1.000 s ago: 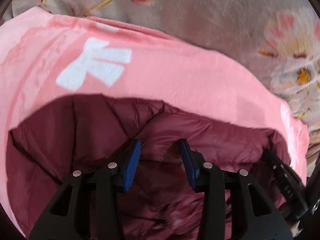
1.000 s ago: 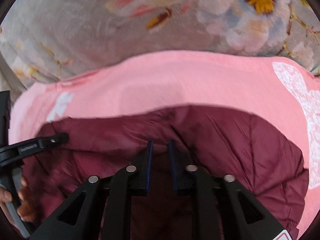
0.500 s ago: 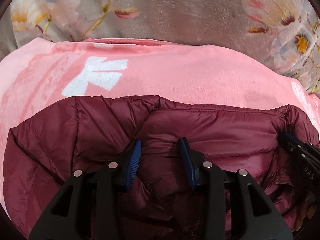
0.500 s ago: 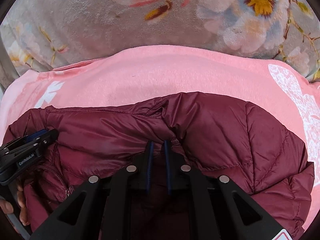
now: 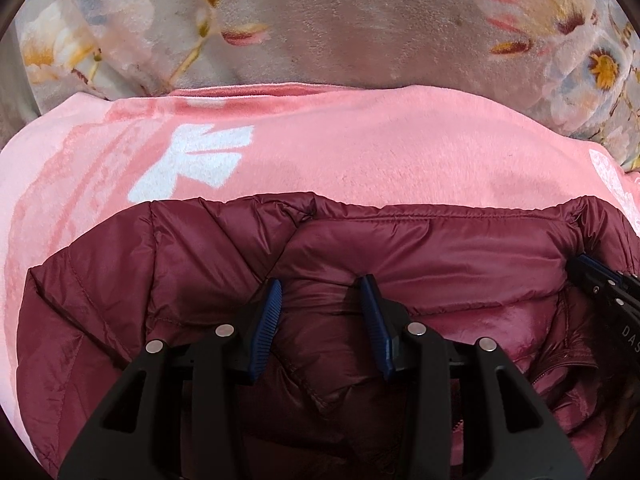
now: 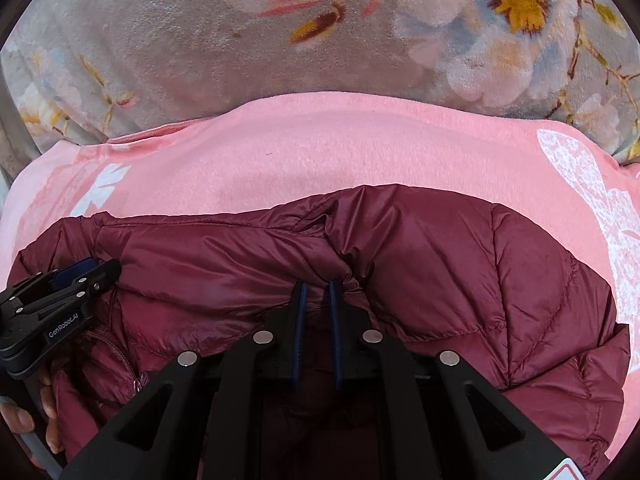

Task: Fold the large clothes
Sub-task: 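Hold the folded hem down on the jacket with both grippers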

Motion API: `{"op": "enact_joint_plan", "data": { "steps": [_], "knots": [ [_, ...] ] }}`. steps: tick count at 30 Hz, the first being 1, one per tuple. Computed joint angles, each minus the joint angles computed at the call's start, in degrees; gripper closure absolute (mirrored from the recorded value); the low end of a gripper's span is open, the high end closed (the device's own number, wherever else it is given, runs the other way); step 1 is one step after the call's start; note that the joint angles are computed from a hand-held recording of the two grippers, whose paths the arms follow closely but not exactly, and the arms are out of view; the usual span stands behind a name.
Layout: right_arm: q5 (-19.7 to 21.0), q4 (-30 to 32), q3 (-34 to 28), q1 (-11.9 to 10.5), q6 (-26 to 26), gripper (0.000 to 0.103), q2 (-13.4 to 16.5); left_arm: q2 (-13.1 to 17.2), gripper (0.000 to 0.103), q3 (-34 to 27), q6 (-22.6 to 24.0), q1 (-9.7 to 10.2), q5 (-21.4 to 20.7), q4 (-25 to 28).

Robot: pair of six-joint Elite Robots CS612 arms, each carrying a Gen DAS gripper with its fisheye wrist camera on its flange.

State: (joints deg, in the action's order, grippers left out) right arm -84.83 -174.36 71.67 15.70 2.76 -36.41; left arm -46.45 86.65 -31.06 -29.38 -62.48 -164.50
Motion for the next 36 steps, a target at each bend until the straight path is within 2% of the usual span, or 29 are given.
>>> {"op": "enact_joint_plan", "data": {
  "steps": [27,31,35,36],
  "knots": [
    [0.12,0.25,-0.10,0.04,0.08,0.094,0.06,0.26,0.061,-0.61,1.78,-0.31,1.77,1.37],
    [2.27,0.16,-0.07,-0.49,0.99,0.094,0.08,0.40,0.061,-0.97,2.11,-0.35,2.20,2.07],
    [7.68,-1.43,0.71,-1.79,4.18,0.094,-0.04,0.29,0.060,-0.81,1.87,-0.17,1.54,1.66],
    [7.71,-2.37,1.51,-1.86,4.76,0.094,-0.46,0.21,0.059,-0.71,1.86,-0.18,1.62,1.61]
  ]
}}
